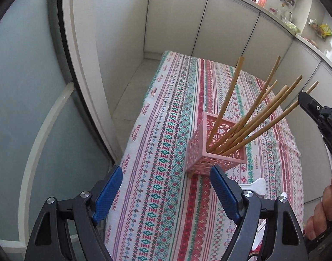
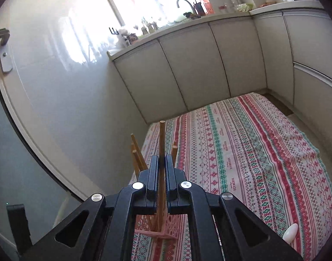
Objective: Organize utensils
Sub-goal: 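Lower the chopstick into the pink holder and open the right gripper, then grasp the white rice paddle handle with the left gripper while the right gripper approaches the white spoon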
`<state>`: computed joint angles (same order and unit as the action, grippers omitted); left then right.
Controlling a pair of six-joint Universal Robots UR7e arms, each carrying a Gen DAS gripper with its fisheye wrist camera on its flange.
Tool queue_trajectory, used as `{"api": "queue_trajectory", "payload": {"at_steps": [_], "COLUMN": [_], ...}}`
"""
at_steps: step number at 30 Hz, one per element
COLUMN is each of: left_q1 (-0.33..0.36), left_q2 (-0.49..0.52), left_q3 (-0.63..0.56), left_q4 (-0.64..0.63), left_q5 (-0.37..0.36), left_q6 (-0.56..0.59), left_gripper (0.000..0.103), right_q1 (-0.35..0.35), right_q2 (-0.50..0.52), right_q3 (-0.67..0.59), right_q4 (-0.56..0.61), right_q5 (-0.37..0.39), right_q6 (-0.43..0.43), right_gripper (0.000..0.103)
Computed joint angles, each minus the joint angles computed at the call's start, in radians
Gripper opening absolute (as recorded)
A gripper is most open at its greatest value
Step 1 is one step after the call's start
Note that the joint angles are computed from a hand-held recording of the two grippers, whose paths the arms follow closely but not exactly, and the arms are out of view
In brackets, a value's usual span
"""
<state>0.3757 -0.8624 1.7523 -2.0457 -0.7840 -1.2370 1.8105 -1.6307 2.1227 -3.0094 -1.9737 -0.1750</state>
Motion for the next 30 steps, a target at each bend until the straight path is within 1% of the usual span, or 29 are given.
{"api": "queue_trajectory", "payload": {"at_steps": [3, 5, 7, 8, 10, 13, 18, 19, 22, 26, 30], "left_q1": [-0.003, -0.005, -0.006, -0.006, -0.008, -0.015, -0.029, -0.031, -0.036, -0.043, -0.04], "left_q2": [0.003, 0.006, 0.012, 0.016, 0.023, 0.035, 0.065, 0.072, 0.091, 0.121, 0.156], "left_q3": [-0.002, -0.005, -0.01, -0.013, -0.019, -0.025, -0.056, -0.062, -0.078, -0.098, -0.122], "left_q4": [-0.013, -0.016, -0.021, -0.024, -0.027, -0.041, -0.021, -0.023, -0.019, -0.028, -0.021], "left_q5": [-0.002, -0.002, -0.009, -0.016, -0.03, -0.047, -0.068, -0.078, -0.114, -0.162, -0.211], "left_q6": [0.011, 0.017, 0.026, 0.031, 0.04, 0.07, 0.095, 0.102, 0.123, 0.172, 0.201], "left_gripper": [0.084, 0.084, 0.084, 0.084, 0.084, 0.084, 0.084, 0.084, 0.084, 0.084, 0.084], "right_q1": [-0.014, -0.021, -0.032, -0.034, -0.037, -0.055, -0.1, -0.115, -0.16, -0.228, -0.322], "right_q2": [-0.018, -0.038, -0.067, -0.082, -0.11, -0.16, -0.243, -0.261, -0.298, -0.33, -0.36], "right_q3": [-0.01, -0.016, -0.019, -0.021, -0.036, -0.062, -0.093, -0.096, -0.115, -0.136, -0.15], "right_q4": [0.087, 0.13, 0.167, 0.184, 0.245, 0.376, 0.561, 0.592, 0.701, 0.837, 0.97], "right_q5": [0.031, 0.054, 0.089, 0.099, 0.1, 0.105, 0.074, 0.07, 0.04, 0.002, 0.015], "right_q6": [0.036, 0.056, 0.077, 0.086, 0.103, 0.128, 0.132, 0.13, 0.139, 0.154, 0.162], "right_gripper": [0.008, 0.016, 0.036, 0.038, 0.04, 0.043, 0.05, 0.053, 0.058, 0.059, 0.059]}}
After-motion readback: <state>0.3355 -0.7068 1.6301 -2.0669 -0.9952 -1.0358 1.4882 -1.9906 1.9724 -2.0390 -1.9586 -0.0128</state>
